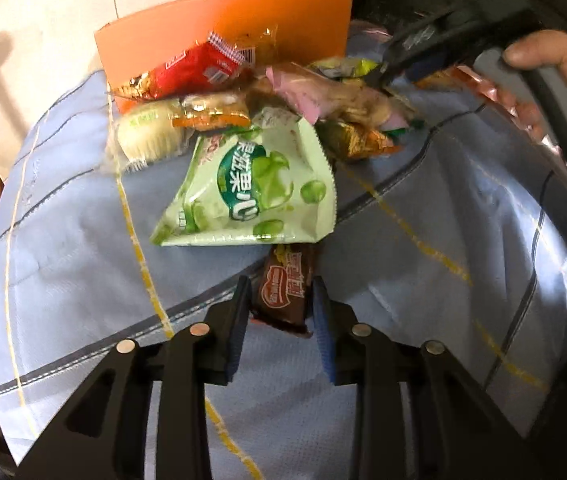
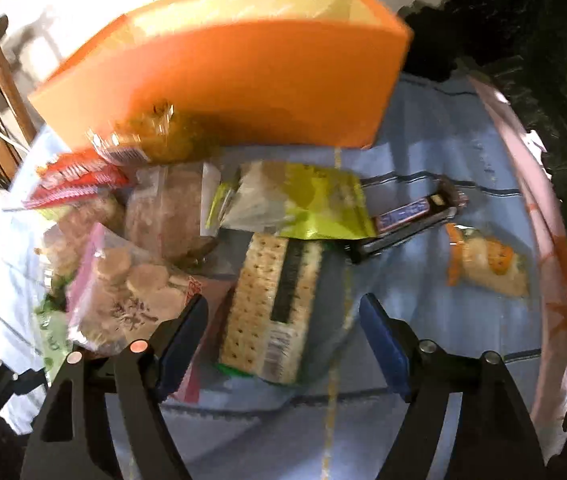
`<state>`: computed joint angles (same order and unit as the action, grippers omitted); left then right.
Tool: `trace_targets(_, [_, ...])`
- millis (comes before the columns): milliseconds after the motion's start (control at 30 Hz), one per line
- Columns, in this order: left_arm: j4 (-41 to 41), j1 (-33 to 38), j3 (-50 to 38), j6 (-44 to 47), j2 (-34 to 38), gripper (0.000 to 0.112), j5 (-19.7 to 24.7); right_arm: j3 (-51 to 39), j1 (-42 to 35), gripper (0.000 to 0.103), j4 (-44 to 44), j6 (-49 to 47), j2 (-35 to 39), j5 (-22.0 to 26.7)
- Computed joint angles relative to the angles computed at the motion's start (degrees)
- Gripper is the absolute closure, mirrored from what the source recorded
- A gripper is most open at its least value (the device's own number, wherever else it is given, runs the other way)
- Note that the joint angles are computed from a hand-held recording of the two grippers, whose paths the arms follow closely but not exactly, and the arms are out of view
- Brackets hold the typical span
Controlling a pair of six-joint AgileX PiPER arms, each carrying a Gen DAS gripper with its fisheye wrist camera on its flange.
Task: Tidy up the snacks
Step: 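Grasp the brown chocolate wafer bar with the left tool while the right tool grasps the cracker pack, then drop the wafer bar into the orange box while the right tool drops the cracker pack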
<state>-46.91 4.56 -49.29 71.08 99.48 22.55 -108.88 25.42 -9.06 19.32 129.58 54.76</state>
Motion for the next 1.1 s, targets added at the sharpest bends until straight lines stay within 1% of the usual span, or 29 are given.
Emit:
trace_targets(33, [-0.73, -0.27, -0.1, -0.45, 0.29, 0.078, -0.47, -1.96, 1.03, 0.025, -1.9, 0.79, 1.74, 1.47])
trace_targets(67, [-1.28, -0.36, -0.18, -0.58, 0.44, 0.069, -0.37, -3.87, 1.44, 0.037, -1.53, -0.09, 3.34, 3.18])
trace_targets(100, [-1.57, -0.68, -0.58, -0.7, 0.78, 0.063, 0.27, -4.74, 1.61, 0.054, -0.28, -1.08, 3.89, 4.01])
trace_targets(133, [-0.64, -1.7, -0.55, -1.44, 0.81, 0.056, -0.15, -6.17, 2.18, 0.054, -1.26, -1.19, 4.47, 5.65])
trace_targets(167, [-0.48, -2.59, -0.1, -1.31, 0.66, 0.059, -1.44, -6.42, 2.54, 0.055, -1.54, -2.32, 4.31, 6.31])
trace_targets(200, [-2.62, -2.38, -0.03, 1.08, 0.47, 0.073, -0.78, -4.58, 2.39, 0.055, -0.87, -3.12, 3.04, 5.03])
trace_targets(233, [-3.8, -1.72, -1.0, 1.9, 0.83, 0.089, 1.64, -1.71, 1.88, 0.056, -0.42, -3.36, 1.09, 2.88])
trace_targets(267, [-5.11, -1.1, -1.05, 2.9, 0.6, 0.09, 2.5, 2.46, 1.25, 0.056, 0.1, -3.03, -1.82, 0.08])
trace_targets(333, [-7.76, 0.21, -0.99, 5.77, -0.23, 0.09, 4.99, 7.84, -0.39, 0.056, 3.16, -4.35, -5.7, -3.21])
trace_targets(367, [-8.32, 0.37, -0.86, 6.4, -0.52, 0.09, 5.16, 11.58, -1.45, 0.056, 5.27, -5.45, -8.47, -5.42])
trace_targets(433, [-8.97, 1.55, -1.41, 6.63, -1.39, 0.09, 7.16, 16.22, -2.98, 0.056, 7.86, -6.63, -12.21, -7.48])
trace_targets(467, [-9.47, 1.55, -1.4, 6.72, -1.89, 0.09, 7.24, 19.09, -4.17, 0.056, 10.29, -8.31, -14.76, -8.74])
trace_targets(533, [-9.11, 2.85, -2.29, 5.72, -4.05, 0.09, 9.8, 23.68, -5.23, 0.056, 12.36, -9.95, -18.66, -10.82])
trace_targets(567, [-8.97, 2.95, -2.89, 4.96, -5.46, 0.09, 10.36, 25.74, -5.83, 0.056, 13.81, -11.01, -20.97, -11.69])
trace_targets(633, [-8.21, 2.97, -5.25, 2.84, -6.35, 0.09, 11.64, 28.09, -6.4, 0.056, 15.28, -11.85, -24.73, -12.32])
trace_targets(733, [-5.95, 2.04, -8.85, -1.59, -7.71, 0.09, 12.33, 28.09, -5.72, 0.056, 15.19, -10.94, -27.09, -12.96])
trace_targets(833, [-0.54, -0.83, -13.95, -10.57, -7.42, 0.09, 11.09, 25.42, -5.4, 0.056, 14.62, -10.59, -28.93, -12.09])
trace_targets(967, [4.04, -2.99, -20.13, -17.66, -7.24, 0.09, 9.92, 18.15, -3.64, 0.056, 11.44, -9.48, -28.93, -10.49])
trace_targets(1067, [7.33, -3.81, -26.05, -21.88, -6.18, 0.09, 9.59, 12.92, -2.91, 0.056, 10.1, -9.23, -28.58, -9.14])
trace_targets(1100, [8.39, -3.58, -28.77, -23.15, -5.48, 0.09, 10.14, 10.67, -2.82, 0.056, 9.93, -9.39, -27.95, -8.66])
